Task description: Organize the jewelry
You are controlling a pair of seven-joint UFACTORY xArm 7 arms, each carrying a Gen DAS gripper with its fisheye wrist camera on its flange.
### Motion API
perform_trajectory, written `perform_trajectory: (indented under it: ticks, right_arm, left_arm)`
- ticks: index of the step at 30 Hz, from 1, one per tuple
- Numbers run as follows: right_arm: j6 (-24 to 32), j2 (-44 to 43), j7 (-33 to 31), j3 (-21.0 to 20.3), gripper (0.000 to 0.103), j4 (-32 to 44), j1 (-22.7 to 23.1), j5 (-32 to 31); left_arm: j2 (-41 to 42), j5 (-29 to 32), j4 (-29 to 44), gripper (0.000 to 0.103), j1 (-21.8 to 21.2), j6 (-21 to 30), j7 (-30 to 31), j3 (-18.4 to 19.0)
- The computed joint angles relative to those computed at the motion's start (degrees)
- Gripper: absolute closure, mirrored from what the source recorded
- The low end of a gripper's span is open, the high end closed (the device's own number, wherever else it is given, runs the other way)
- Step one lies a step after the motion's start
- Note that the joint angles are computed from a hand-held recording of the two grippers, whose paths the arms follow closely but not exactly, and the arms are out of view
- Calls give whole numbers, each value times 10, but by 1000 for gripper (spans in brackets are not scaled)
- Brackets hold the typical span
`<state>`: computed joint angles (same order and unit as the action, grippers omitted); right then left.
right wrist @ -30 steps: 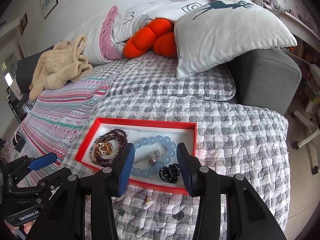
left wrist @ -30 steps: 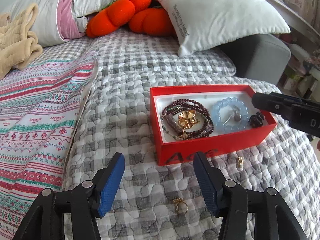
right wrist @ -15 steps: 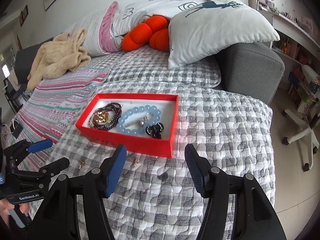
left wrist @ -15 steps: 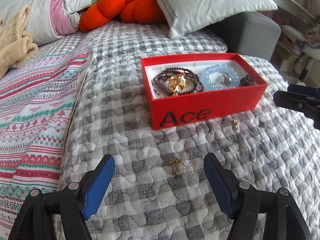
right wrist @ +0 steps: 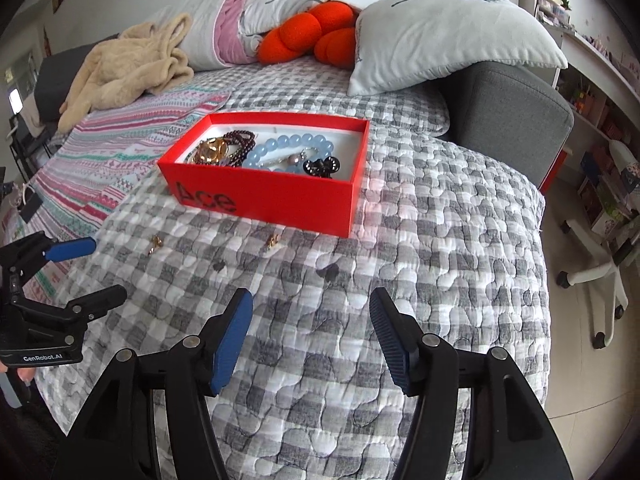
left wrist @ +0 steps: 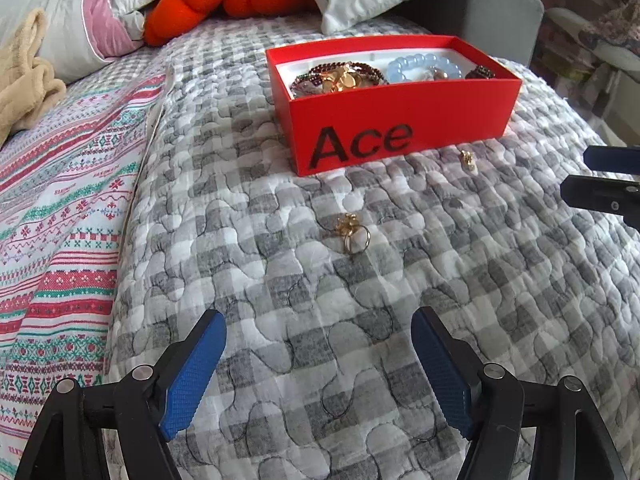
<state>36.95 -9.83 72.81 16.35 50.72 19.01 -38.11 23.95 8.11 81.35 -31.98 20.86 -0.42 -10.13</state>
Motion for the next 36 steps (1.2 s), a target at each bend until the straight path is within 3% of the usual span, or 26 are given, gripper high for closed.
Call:
perform_trajectory:
  ticks: [13, 15, 18, 27, 36]
  right_arm:
    - [13, 26, -19, 0, 39, -8, 24, 14]
    - [16, 29, -7, 2, 34, -7, 26, -5]
    - [17, 32, 1, -2, 30, -6, 30, -14]
    - [6, 33, 11, -9, 22, -12, 29, -26]
    - [2, 34, 10, -10, 20, -13, 27, -30]
  left_arm:
    - [-4, -17, -39, 23, 14, -63, 30, -11]
    - [1, -19, -38, 23, 13, -74, 33, -12]
    - [14, -51, -24, 25, 35, -70, 61, -41]
    - [55, -117, 44, 63, 46, -36, 100, -66]
    - [83, -117, 92, 78, 16, -12, 81, -38]
